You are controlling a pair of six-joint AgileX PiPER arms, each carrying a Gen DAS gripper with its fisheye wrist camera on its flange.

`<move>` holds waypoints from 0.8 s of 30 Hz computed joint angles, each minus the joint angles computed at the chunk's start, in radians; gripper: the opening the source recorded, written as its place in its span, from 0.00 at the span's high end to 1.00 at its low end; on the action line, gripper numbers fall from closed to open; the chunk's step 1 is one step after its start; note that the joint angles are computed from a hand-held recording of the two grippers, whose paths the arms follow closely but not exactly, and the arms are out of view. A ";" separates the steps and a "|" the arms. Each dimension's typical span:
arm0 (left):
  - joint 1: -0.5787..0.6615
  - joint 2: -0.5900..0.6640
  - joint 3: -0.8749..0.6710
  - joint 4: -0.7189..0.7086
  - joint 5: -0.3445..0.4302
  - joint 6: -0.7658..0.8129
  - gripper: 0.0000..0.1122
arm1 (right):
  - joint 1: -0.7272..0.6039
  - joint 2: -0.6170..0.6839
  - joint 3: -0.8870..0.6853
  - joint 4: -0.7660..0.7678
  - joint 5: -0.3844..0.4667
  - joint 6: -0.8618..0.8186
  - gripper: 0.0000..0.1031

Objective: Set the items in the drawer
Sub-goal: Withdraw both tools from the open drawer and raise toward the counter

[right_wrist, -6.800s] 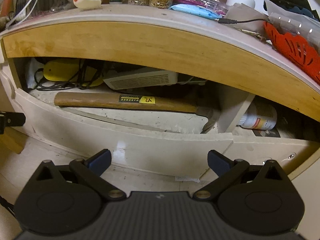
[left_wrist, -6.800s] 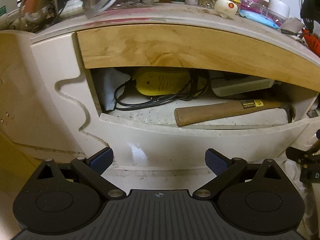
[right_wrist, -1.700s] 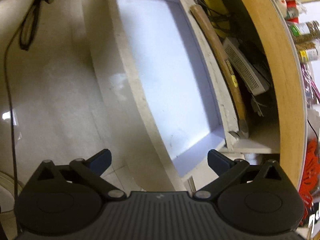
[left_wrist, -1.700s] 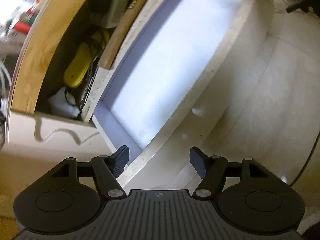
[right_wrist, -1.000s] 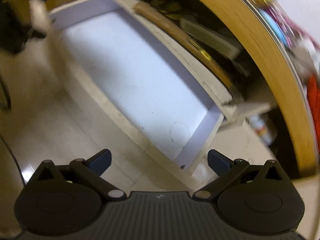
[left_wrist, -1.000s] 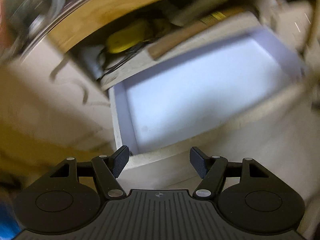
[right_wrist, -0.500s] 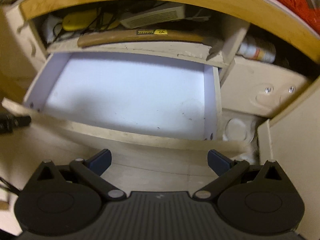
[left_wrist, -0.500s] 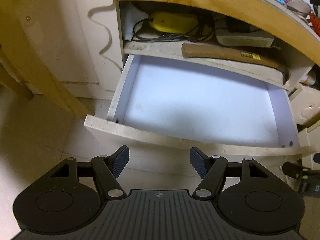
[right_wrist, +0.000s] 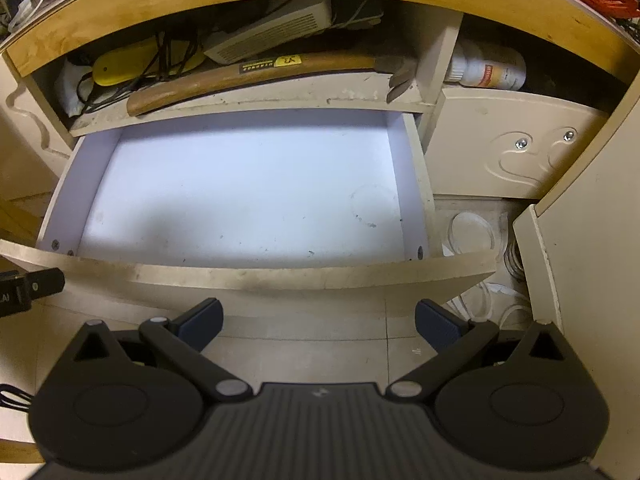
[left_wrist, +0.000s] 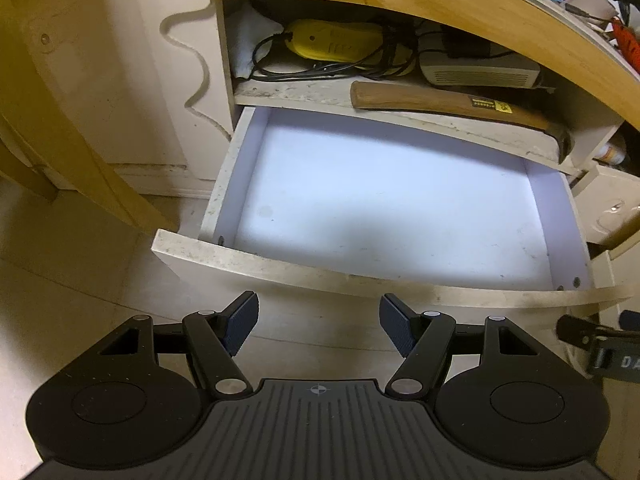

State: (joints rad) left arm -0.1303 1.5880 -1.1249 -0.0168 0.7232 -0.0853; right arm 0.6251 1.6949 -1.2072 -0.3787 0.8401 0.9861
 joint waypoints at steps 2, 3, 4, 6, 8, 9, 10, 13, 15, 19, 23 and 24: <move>-0.005 -0.002 -0.002 0.004 -0.001 0.000 0.41 | 0.001 0.001 0.001 0.002 -0.003 -0.002 0.01; -0.008 -0.004 -0.005 0.006 -0.001 0.001 0.41 | 0.001 0.001 0.001 -0.001 -0.005 -0.002 0.00; -0.009 -0.005 -0.008 0.003 -0.001 0.005 0.41 | 0.003 0.001 0.000 -0.009 -0.004 0.001 0.00; 0.000 -0.011 -0.015 -0.040 -0.013 0.042 0.41 | 0.011 -0.001 -0.004 -0.039 -0.003 0.017 0.00; 0.008 -0.023 -0.019 -0.085 -0.039 0.084 0.41 | 0.028 -0.007 -0.008 -0.104 -0.001 0.051 0.01; 0.009 -0.031 -0.018 -0.101 -0.058 0.100 0.41 | 0.039 -0.012 -0.008 -0.145 0.000 0.075 0.00; 0.010 -0.042 -0.014 -0.116 -0.082 0.119 0.41 | 0.050 -0.017 -0.009 -0.188 0.001 0.098 0.00; -0.003 -0.091 0.019 -0.150 -0.196 0.172 0.41 | 0.084 -0.040 -0.013 -0.323 0.004 0.174 0.00; -0.012 -0.117 0.036 -0.175 -0.249 0.207 0.41 | 0.103 -0.055 -0.016 -0.402 0.007 0.219 0.01; -0.054 -0.153 0.050 -0.118 -0.338 0.186 0.41 | 0.131 -0.087 -0.024 -0.523 0.006 0.291 0.01; -0.081 -0.171 0.043 -0.058 -0.392 0.138 0.41 | 0.151 -0.125 -0.030 -0.630 -0.001 0.369 0.01; -0.083 -0.173 0.033 -0.042 -0.390 0.121 0.41 | 0.152 -0.131 -0.035 -0.646 0.001 0.378 0.01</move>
